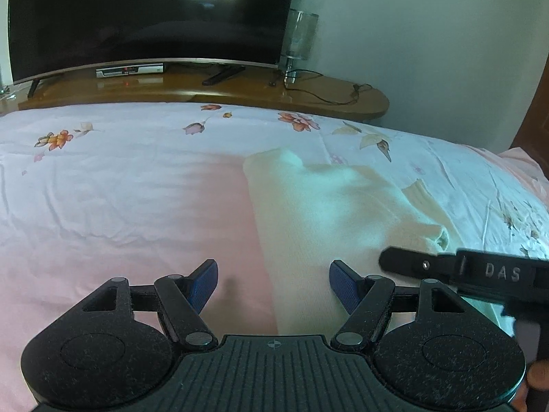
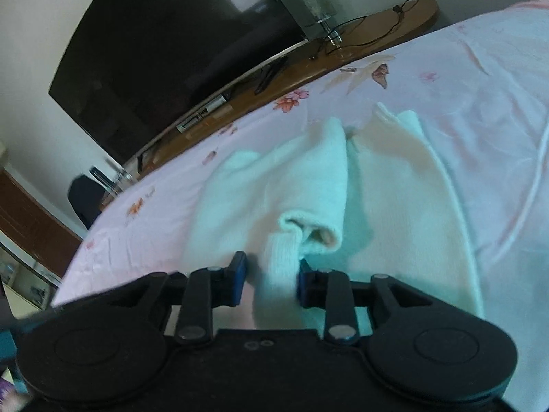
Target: Fold small clothes
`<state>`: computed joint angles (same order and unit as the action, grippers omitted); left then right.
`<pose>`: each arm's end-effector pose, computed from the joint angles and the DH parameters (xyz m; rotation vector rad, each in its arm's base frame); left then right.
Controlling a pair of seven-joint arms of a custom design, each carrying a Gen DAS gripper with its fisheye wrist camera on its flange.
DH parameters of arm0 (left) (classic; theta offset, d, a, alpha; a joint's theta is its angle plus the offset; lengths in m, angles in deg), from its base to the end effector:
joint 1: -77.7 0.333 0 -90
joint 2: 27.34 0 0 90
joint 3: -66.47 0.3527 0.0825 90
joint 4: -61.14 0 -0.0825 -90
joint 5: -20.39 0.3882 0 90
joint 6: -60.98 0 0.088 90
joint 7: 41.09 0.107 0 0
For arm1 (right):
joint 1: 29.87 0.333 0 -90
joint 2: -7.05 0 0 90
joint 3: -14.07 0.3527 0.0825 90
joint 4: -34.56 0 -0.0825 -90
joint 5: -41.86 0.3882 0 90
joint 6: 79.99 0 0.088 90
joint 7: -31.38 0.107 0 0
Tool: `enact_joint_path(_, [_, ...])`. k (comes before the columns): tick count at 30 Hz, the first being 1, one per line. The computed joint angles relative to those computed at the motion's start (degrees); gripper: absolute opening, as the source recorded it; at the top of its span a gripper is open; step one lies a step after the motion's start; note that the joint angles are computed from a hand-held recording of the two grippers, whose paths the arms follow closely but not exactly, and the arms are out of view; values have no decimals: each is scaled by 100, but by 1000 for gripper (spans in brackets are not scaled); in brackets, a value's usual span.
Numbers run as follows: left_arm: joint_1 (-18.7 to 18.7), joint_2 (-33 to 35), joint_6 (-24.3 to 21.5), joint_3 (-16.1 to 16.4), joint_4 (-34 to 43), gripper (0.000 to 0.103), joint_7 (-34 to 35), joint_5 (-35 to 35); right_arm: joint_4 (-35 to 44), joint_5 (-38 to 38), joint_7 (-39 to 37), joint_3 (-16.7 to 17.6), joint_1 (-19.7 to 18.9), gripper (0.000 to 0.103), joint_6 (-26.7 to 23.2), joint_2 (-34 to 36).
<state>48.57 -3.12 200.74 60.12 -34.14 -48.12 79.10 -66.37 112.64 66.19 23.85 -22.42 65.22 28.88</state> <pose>0.5925 -0.4061 0.4338 -2.0578 1.3652 -0.7491 0.6723 0.1828 0.4201 -1.7482 1.2919 0.1438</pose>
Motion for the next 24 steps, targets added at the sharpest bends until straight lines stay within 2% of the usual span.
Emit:
enact_joint_path(1, [4,26,0,0,35,72,11,-11,-52,50,-75,17,11,19,76,-42])
enact_joint_path(2, [6,44,23,5,63,72,11,-6,-136,52,-156,12,58,16,252,-106])
enact_joint_path(4, [-36,69,43,35,115,72,-22,87,-313,406,-454,62,95,15,688,-261])
enact_joint_path(7, [-77,153,119,43,268,72,36,176,-558,1158,-1625,101,142,15,1317,-572])
enact_joint_path(10, [-133,277,229,37,445,72,155,171,-729,1471,-2119,-50,194,15,1481,-799])
enact_joint_path(13, [-138,495,322,-30,668,72,497,-131,-860,684,-1376,-303,287,15,1545,-775])
enact_joint_path(14, [-97,595,348,-97,748,72,723,-382,-855,0,-601,-434,333,15,1446,-660])
enact_joint_path(15, [-81,671,372,-131,799,72,883,-600,-798,-398,-32,-548,324,16,1146,-548])
enact_joint_path(16, [-92,710,416,-127,810,72,943,-760,-784,-395,189,-462,160,18,976,-527])
enact_joint_path(20, [-248,627,594,2,606,76,866,-965,-996,-364,267,-395,-92,29,621,-804])
enact_joint_path(24, [-327,465,716,35,327,77,811,-966,-1432,-543,524,-544,-192,28,127,-1154])
